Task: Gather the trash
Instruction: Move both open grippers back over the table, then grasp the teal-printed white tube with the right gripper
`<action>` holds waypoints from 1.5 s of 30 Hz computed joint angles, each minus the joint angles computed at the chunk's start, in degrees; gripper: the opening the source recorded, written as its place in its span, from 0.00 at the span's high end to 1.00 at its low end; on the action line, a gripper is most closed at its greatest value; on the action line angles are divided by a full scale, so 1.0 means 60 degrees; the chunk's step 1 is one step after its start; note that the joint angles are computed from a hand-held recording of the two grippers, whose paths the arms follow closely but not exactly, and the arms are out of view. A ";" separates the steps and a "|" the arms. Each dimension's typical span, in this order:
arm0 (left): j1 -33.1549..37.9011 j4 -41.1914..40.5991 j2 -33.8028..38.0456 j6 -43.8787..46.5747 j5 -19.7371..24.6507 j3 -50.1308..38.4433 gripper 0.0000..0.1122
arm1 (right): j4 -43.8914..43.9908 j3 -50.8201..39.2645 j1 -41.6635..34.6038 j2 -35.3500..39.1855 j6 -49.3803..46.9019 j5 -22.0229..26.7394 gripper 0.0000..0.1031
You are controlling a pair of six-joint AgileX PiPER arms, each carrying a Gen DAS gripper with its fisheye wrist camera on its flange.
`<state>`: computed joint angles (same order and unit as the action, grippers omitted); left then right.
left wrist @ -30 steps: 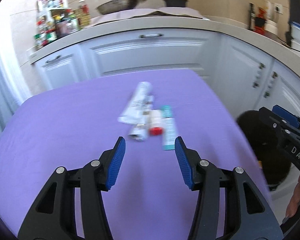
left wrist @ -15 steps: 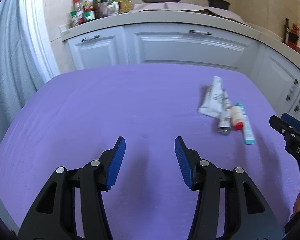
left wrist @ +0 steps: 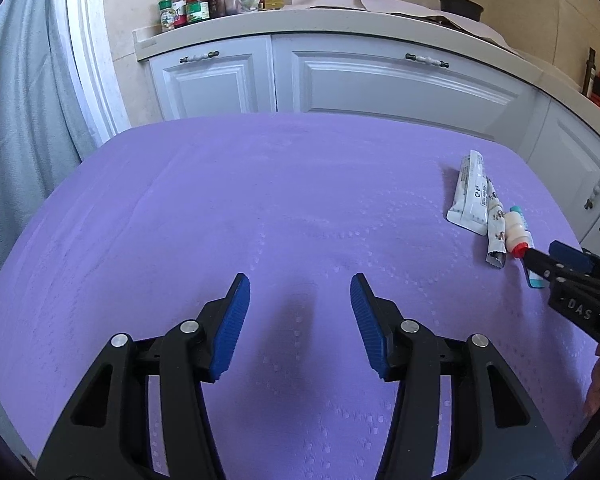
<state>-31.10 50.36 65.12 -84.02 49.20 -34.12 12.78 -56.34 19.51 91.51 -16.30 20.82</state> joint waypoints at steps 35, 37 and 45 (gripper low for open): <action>-0.0542 -0.0346 0.3435 0.0759 -0.1565 -0.3062 0.52 | 0.4273 -0.0038 -0.2860 -0.0167 -0.4922 0.0629 0.80; -0.0544 -0.0454 0.3703 0.0915 -0.1605 -0.3273 0.52 | 0.4561 -0.0053 -0.3106 -0.0145 -0.5287 0.0723 0.80; -0.0459 -0.1045 0.4501 0.1694 -0.1673 -0.3934 0.64 | 0.5265 -0.0158 -0.3808 0.0089 -0.6126 0.0961 0.80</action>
<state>-33.86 44.09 92.13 -73.86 39.16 -57.72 44.38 -57.29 -3.34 92.05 -53.06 26.59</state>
